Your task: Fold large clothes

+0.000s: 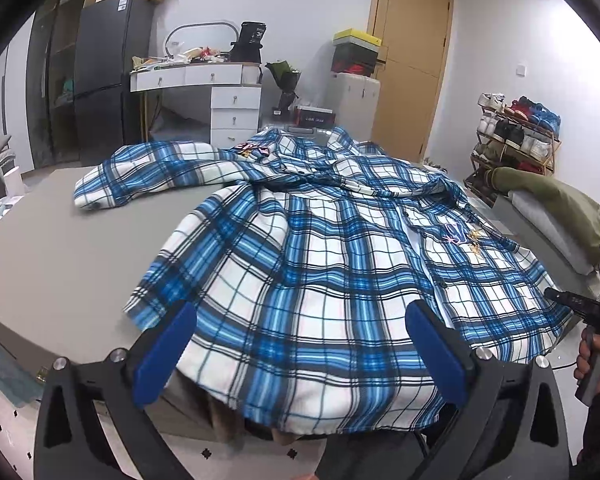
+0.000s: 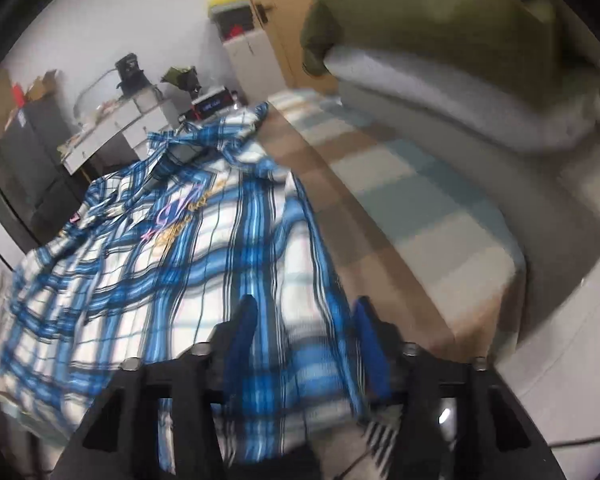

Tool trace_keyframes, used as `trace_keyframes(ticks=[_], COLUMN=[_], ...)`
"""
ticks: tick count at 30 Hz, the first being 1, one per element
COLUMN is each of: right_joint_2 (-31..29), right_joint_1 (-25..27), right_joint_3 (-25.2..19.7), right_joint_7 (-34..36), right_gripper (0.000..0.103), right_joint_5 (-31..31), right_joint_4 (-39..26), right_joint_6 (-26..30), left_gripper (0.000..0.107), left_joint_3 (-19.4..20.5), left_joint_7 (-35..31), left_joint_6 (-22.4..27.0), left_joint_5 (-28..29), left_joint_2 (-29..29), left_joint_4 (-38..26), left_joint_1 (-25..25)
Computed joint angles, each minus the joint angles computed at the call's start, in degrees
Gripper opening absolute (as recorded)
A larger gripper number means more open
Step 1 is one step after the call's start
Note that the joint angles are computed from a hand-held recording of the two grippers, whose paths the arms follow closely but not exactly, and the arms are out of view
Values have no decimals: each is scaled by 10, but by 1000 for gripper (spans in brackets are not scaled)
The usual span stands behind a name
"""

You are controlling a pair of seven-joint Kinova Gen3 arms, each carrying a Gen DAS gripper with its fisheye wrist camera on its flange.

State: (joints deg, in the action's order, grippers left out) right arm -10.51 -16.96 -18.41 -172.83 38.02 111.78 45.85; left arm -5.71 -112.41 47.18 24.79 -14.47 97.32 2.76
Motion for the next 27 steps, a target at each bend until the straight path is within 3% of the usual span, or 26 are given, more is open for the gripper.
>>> trace_keyframes(ticks=[1,3,6,9,13,16,18,20,23,27], right_joint_2=[6,23,9,-11,-28,-48,-62,-71,-74,-70], right_joint_1=[0,27,74,83,44,86,104,110,110,89], right_joint_3=[-2,-37,-87,-56,-12,-37,-47,-66,-125,-184], right_joint_7=[12,8,-54,-104,-100,-52,-16,-12,-32,-28], right_gripper=[2,1,1,1,1,7,17,44,49,56], right_joint_5=[0,29,64,40,26,-16,-43,-45,-11,43], right_joint_4=[-4,-13,-12,-1,5,14,17,11,-15,-46], right_joint_6=[-2,21,91,104,130,89,71,89,159,196], left_gripper=[102,102,102,102,102,102,102,102,102,102], left_joint_3=[2,5,17,15,13,19,29,30,27,16], left_joint_7=[2,7,21,25,35,43,54,52,35,6], left_joint_6=[-1,4,4,4,12,19,21,25,25,26], left_joint_5=[-1,-7,-30,-33,-33,-37,-51,-53,-45,-13], left_joint_2=[-2,-2,-3,1,13,22,26,26,22,22], left_joint_4=[2,0,-2,-3,-8,-11,-12,-13,-10,-7], left_joint_1=[0,-1,-5,-3,-5,-8,-12,-9,-3,7])
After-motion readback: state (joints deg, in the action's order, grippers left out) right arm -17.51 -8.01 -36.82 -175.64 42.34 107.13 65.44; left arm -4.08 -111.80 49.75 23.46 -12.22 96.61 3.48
